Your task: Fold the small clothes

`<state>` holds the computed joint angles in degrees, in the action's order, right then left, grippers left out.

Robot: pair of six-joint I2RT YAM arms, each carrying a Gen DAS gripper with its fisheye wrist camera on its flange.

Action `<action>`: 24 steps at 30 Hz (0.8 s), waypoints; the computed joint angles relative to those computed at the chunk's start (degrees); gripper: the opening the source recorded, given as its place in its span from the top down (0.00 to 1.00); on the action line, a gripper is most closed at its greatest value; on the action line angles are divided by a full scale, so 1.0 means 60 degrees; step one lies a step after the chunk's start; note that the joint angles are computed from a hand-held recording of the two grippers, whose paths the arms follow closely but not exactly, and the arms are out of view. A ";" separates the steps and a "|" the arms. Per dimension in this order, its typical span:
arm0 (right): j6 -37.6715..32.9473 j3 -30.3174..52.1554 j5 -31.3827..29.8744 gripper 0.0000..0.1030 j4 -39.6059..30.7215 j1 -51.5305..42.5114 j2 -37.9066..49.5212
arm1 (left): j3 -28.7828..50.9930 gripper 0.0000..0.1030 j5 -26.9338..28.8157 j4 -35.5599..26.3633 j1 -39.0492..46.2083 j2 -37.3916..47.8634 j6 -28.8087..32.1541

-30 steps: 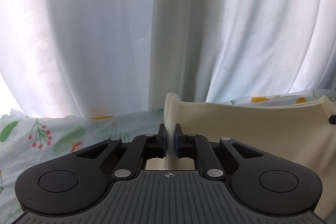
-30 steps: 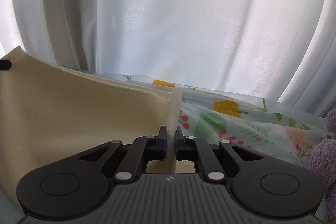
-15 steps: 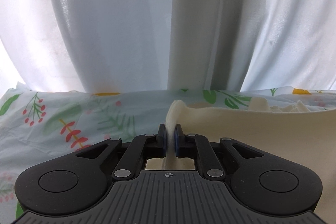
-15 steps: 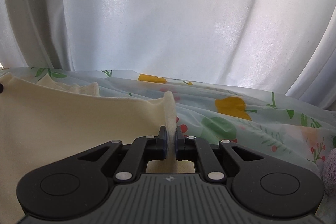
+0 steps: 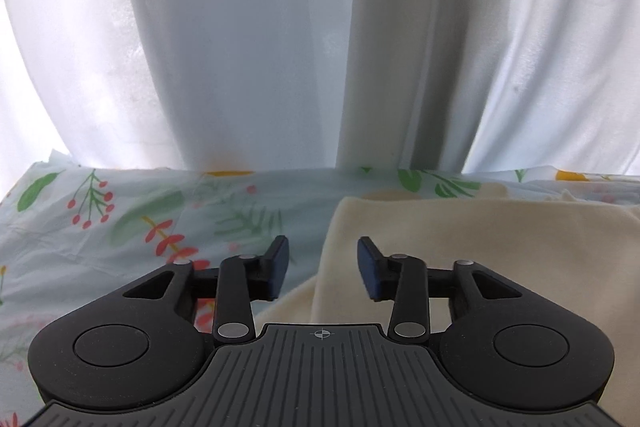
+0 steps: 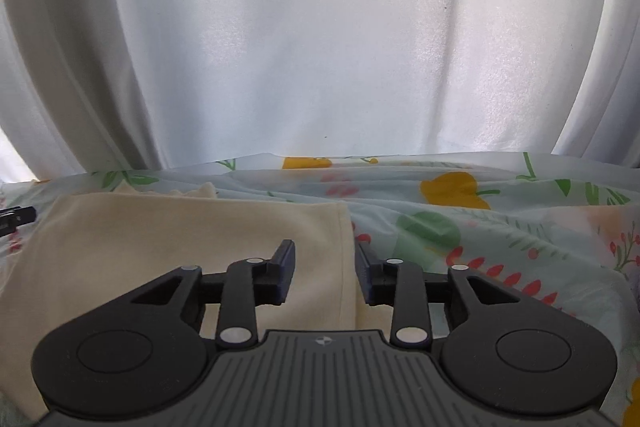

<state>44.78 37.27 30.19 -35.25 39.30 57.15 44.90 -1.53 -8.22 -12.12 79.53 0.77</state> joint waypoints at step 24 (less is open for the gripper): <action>0.4514 -0.0573 0.2069 0.96 -0.2201 0.3569 0.0769 | -0.0938 0.56 0.0587 -0.1222 0.0314 -0.0992 -0.0401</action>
<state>71.87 33.83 42.60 -48.45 60.72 61.77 39.27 1.99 -15.55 -10.23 73.58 -1.63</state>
